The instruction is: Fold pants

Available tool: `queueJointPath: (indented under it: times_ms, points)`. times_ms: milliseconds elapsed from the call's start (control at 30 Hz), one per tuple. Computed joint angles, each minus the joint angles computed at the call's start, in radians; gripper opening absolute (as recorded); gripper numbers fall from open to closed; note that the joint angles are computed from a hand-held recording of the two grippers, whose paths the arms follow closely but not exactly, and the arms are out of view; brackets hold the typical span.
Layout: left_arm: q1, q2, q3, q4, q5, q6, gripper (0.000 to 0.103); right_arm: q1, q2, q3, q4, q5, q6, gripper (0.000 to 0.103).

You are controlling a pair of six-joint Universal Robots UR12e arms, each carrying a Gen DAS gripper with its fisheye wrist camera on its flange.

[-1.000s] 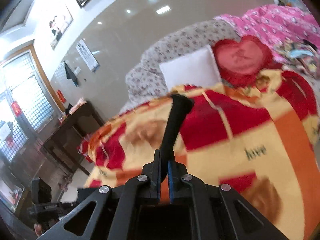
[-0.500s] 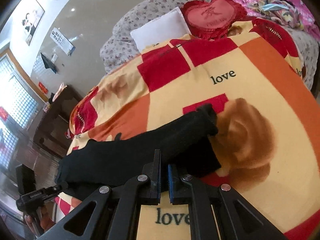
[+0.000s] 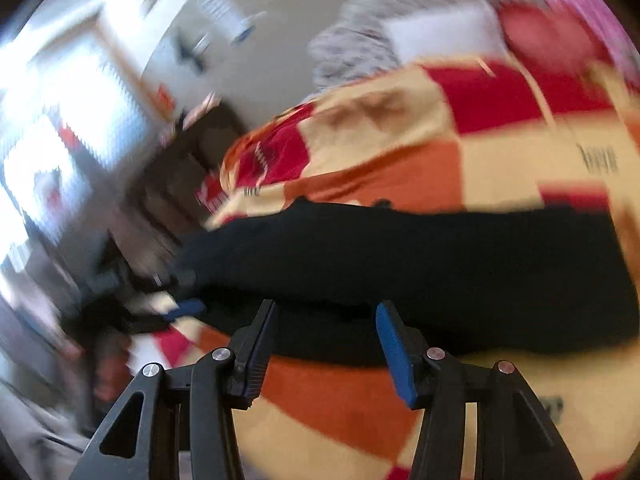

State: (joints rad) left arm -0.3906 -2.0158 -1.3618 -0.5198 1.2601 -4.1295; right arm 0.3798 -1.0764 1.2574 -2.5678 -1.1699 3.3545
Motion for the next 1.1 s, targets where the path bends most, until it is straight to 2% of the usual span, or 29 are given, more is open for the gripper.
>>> queueJointPath:
  times_ms: [67,133,167,267,433,500,533,600,633,667,767,900,967,1100]
  points:
    - [0.000,-0.012,0.014,0.004,-0.024,-0.013,0.066,0.031,0.022,-0.032,0.006,-0.035,-0.104,0.050]
    - [0.001,-0.024,0.028,0.014,-0.033,-0.028,0.066,0.054,0.051,-0.064,-0.005,-0.037,-0.179,0.050]
    - [0.002,-0.026,0.031,0.017,-0.031,-0.035,0.066,0.066,0.064,-0.085,0.008,-0.062,-0.212,0.050]
    - [0.009,-0.042,0.048,0.045,-0.051,-0.077,0.066,0.102,0.100,-0.139,0.056,-0.205,-0.337,0.050]
    - [0.010,-0.065,0.084,0.041,-0.054,-0.072,0.066,0.124,0.124,-0.159,0.047,-0.302,-0.484,0.050]
    - [0.012,-0.075,0.091,0.042,-0.076,-0.083,0.066,0.129,0.140,-0.178,0.044,-0.336,-0.516,0.047]
    - [0.013,-0.080,0.096,0.041,-0.085,-0.085,0.066,0.128,0.137,-0.174,0.037,-0.330,-0.518,0.043]
    - [0.013,-0.086,0.109,0.026,-0.090,-0.061,0.063,0.119,0.145,-0.190,0.040,-0.294,-0.493,0.026]
    - [0.012,-0.087,0.115,0.014,-0.085,-0.042,0.055,0.109,0.149,-0.198,0.041,-0.253,-0.457,0.020]
    - [0.011,-0.088,0.125,-0.008,-0.082,-0.013,0.034,0.100,0.150,-0.202,0.041,-0.209,-0.418,0.010]
    - [0.007,-0.077,0.124,-0.013,-0.063,0.042,0.016,0.080,0.141,-0.197,0.041,-0.092,-0.330,0.006]
    - [0.000,-0.039,0.089,0.012,-0.046,0.117,0.014,0.072,0.098,-0.148,0.025,-0.018,-0.313,0.006]
    - [-0.011,-0.019,0.070,-0.016,-0.010,0.168,0.015,0.070,0.081,-0.126,0.049,0.034,-0.308,0.005]
    - [-0.028,-0.010,0.047,-0.115,0.052,0.208,0.014,0.087,0.086,-0.111,0.105,0.018,-0.315,0.005]
